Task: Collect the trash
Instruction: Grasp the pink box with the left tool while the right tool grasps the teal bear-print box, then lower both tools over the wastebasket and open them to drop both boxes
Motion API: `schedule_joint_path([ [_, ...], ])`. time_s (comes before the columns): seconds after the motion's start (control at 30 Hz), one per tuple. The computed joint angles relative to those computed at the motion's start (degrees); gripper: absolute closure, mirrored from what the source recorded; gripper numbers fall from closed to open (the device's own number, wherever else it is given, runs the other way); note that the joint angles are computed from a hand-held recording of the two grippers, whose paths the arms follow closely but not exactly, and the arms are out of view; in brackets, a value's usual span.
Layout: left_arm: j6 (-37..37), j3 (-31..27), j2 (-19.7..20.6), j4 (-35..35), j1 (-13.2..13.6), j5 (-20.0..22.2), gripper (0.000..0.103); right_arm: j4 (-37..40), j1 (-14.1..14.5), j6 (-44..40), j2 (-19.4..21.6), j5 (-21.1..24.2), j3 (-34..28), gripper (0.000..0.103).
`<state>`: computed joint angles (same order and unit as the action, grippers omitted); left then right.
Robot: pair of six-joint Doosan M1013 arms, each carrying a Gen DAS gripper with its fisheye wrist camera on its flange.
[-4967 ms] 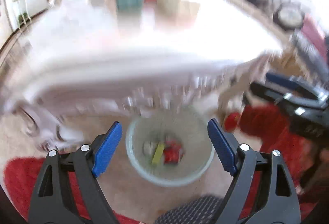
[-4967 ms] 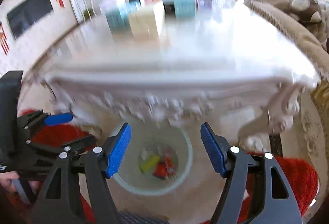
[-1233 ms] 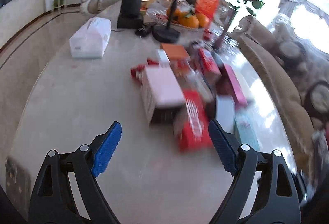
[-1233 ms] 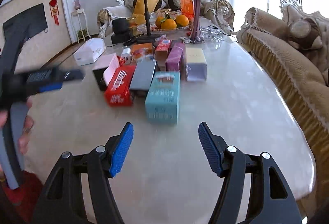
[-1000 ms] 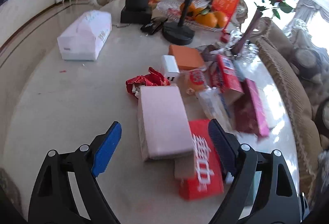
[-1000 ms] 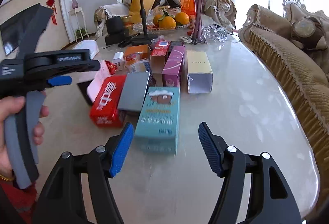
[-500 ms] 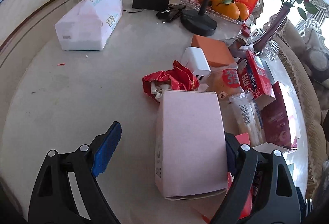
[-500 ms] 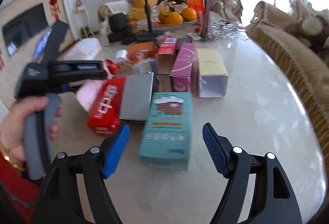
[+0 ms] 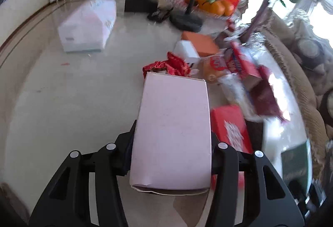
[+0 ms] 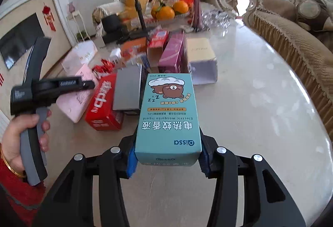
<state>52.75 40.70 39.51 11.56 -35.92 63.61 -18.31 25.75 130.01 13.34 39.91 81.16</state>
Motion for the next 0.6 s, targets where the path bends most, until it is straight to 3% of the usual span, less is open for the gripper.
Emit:
schedule_joint_path([
  [0.2, 4.6, 23.27, -16.26, 1.02, -3.31, -15.89, 0.053, 1.99, 1.34, -0.13, -7.2, -7.71, 6.52, 0.058],
  [0.27, 7.2, 29.78, -20.88, -0.48, -4.67, -18.74, 0.053, 5.31, 2.56, -3.3, -10.56, -9.97, 10.08, 0.058],
  [0.43, 13.8, 43.06, -29.93, -9.22, -8.11, -20.98, 0.053, 19.77, 5.6, -15.25, -15.87, -7.36, 16.37, 0.058],
  [0.53, 15.94, 47.38, -31.73, -12.77, -9.97, -18.75, 0.053, 28.29, 7.22, -20.06, -17.75, -4.73, 19.4, 0.058],
  [0.6, 17.14, 49.1, -31.48, -14.98, -10.69, -17.34, 0.053, 26.69, 8.97, -16.62, -17.96, -1.92, 20.63, 0.058],
])
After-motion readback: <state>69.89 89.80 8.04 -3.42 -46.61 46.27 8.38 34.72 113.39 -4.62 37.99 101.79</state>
